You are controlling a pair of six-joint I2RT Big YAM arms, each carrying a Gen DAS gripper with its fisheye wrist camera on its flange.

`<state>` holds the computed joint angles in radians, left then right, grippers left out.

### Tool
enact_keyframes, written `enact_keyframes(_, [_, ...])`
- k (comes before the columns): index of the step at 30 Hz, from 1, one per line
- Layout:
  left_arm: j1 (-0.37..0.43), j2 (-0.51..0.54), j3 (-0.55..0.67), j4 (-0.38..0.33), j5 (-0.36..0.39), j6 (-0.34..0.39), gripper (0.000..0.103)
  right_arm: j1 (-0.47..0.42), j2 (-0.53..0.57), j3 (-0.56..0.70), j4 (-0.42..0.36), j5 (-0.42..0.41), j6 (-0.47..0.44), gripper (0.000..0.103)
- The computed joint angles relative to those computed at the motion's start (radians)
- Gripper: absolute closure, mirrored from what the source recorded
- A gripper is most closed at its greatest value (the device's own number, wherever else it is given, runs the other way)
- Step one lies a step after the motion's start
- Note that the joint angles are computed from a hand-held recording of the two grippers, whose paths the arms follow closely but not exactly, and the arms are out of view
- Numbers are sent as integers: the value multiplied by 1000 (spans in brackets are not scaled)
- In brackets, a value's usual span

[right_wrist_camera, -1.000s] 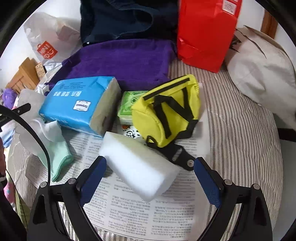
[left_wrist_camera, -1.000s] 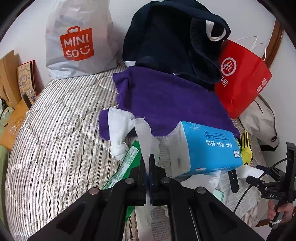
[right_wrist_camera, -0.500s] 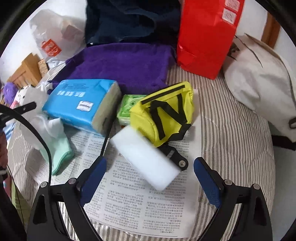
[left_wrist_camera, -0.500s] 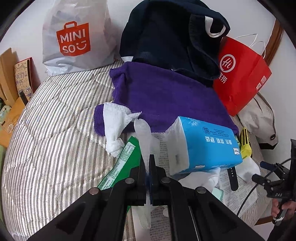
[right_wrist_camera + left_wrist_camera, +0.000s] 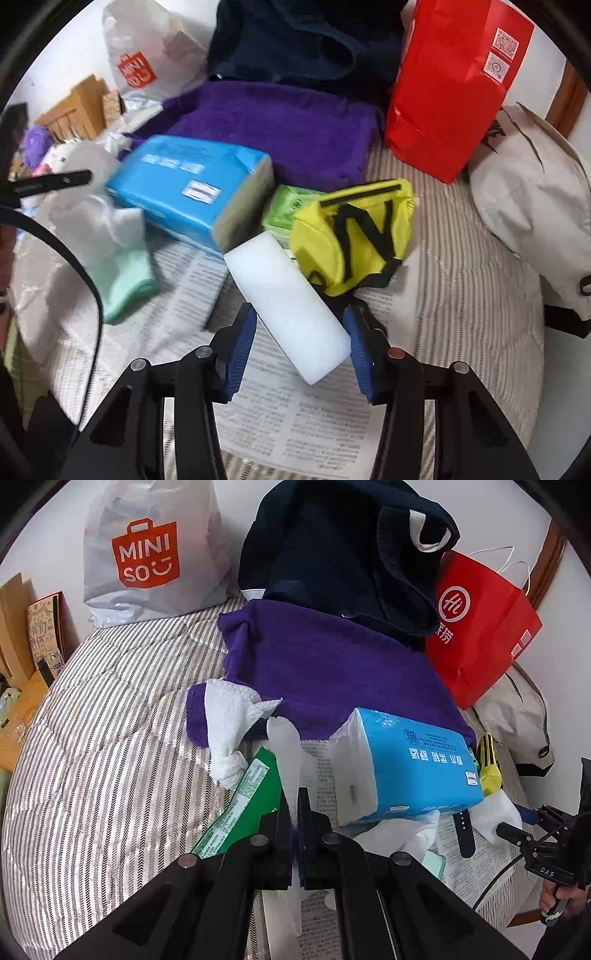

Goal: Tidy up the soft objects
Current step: 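Carry the mesh bag and the sponge over the purple towel with both grippers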

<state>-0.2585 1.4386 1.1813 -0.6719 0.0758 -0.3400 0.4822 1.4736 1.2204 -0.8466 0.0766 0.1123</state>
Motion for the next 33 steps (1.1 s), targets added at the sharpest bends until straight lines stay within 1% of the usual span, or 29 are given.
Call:
enact_keyframes(2, [0,1,1,1,2,-1,100,-2,12,5,-4,-20,6,54])
enact_keyframes(4, [-2,2,1,3,5,-1,100,4,42,21,-27,-8,7,54])
enact_keyframes(5, [-2,2,1,4,5,-1,100,10,43,16,-15,4,2,54])
enact_keyframes(6, [-3,1,0,6,6,2,100,12,39,12,-6,12,3,55])
enact_keyframes(8, [-2,-4,-1,4,3,2,100,3,30,16,-17,-24,6,56])
enact_keyframes(10, [3,-13,-4,7,2,2,100,-7,6,13,-8,-33,25,56])
enact_keyframes(12, [8,-21,-1,5,-2,4,100,-21,-14,17,-6,-64,36,56])
enact_keyframes(18, [22,-43,15,9,2,13,100,-32,-20,61,-17,-58,54,56])
enact_keyframes(20, [25,-45,27,3,-2,19,100,-39,-13,81,-19,-66,56,56])
enact_keyframes(24, [30,-49,49,-4,-11,27,100,-47,9,128,-17,-56,62,56])
enact_keyframes(27, [34,-50,67,-9,9,34,100,-55,31,165,-11,-59,76,56])
enact_keyframes(33, [31,-28,125,-23,1,55,100,-59,86,244,2,-43,87,56])
